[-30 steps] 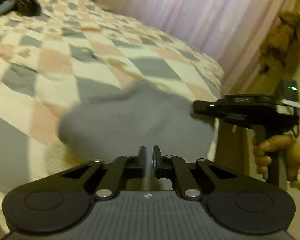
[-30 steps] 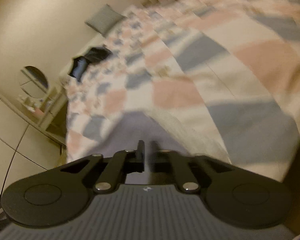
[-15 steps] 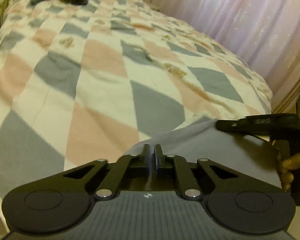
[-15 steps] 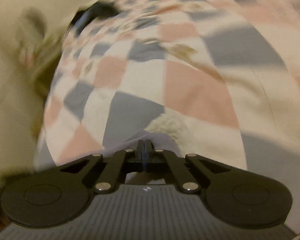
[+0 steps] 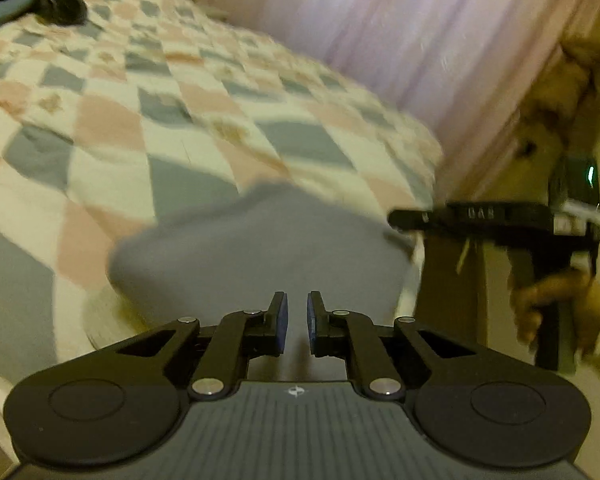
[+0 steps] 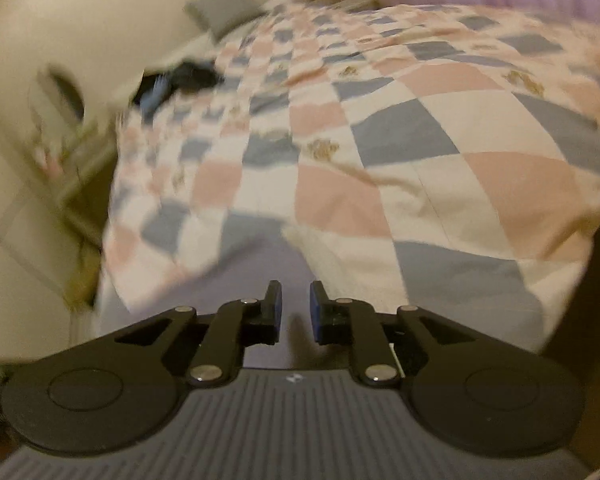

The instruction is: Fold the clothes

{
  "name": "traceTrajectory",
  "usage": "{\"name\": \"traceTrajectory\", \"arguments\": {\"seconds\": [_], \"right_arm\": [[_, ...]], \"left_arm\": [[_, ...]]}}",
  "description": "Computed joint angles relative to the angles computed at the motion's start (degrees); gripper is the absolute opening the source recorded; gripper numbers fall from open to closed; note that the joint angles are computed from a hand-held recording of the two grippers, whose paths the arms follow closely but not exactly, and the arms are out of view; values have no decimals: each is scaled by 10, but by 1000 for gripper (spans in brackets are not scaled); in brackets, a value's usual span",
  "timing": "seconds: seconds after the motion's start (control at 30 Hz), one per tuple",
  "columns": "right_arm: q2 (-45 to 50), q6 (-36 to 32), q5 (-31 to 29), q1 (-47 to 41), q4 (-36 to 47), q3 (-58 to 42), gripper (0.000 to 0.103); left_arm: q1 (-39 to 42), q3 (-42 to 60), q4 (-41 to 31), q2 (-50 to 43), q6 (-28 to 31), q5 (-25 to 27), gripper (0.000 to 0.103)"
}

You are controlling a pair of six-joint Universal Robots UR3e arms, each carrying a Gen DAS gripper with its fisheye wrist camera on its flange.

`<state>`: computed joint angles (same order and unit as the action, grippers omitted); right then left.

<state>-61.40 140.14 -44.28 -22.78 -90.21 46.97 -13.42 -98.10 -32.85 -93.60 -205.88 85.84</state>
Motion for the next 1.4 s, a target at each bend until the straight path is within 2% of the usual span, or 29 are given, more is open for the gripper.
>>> {"name": "traceTrajectory", "arguments": {"seconds": [0.07,0.2,0.3,0.43,0.53,0.6,0.7,0.8,0.93,1.03,1.07,1.17,1.27,1.37,1.4], "right_arm": [[-30,-43,-26,-1,-29,58,15],[-52,-66,-44,-5,-96,134,15],[-64,-64,-43,-14,-104,150,15],[-97,-74,-12,-23,-107,169,18],[-102,-74,-49,-11,-141,199,19],[-100,-61,-52,-14,-153,210,20],[-102,-54,-63,-13,-154,210,33],[-101,-45,-66,-14,-155,211,35],[-131,-6,-43,-16,-169,215,34],[-173,-23,-4,-21,-152,240,34],[-181,-35,-7,-16,-141,246,34],[-181,-43,-75,14,-129,263,32],[-194,-11,-82,8,-117,266,32],[-206,27,-81,0,-62,223,33],[-211,40,-83,-2,-39,206,38]], "left_arm": [[-29,-17,26,-23,14,26,11],[-77,-18,65,-57,51,81,12],[-71,-12,49,-44,41,71,11],[-64,-19,55,-23,52,63,12],[-64,-26,59,-25,62,43,12],[-73,-28,59,-36,65,46,12],[-76,-41,77,-45,58,47,12],[-78,-37,74,-48,69,53,14],[-70,-15,31,-25,74,50,13],[-64,-5,11,-17,74,44,13],[-67,-1,4,-21,74,46,13],[-72,27,-32,-32,78,47,13],[-66,82,-114,-27,94,35,14],[-55,183,-260,-24,126,33,29],[-51,226,-315,-28,136,36,38]]}}
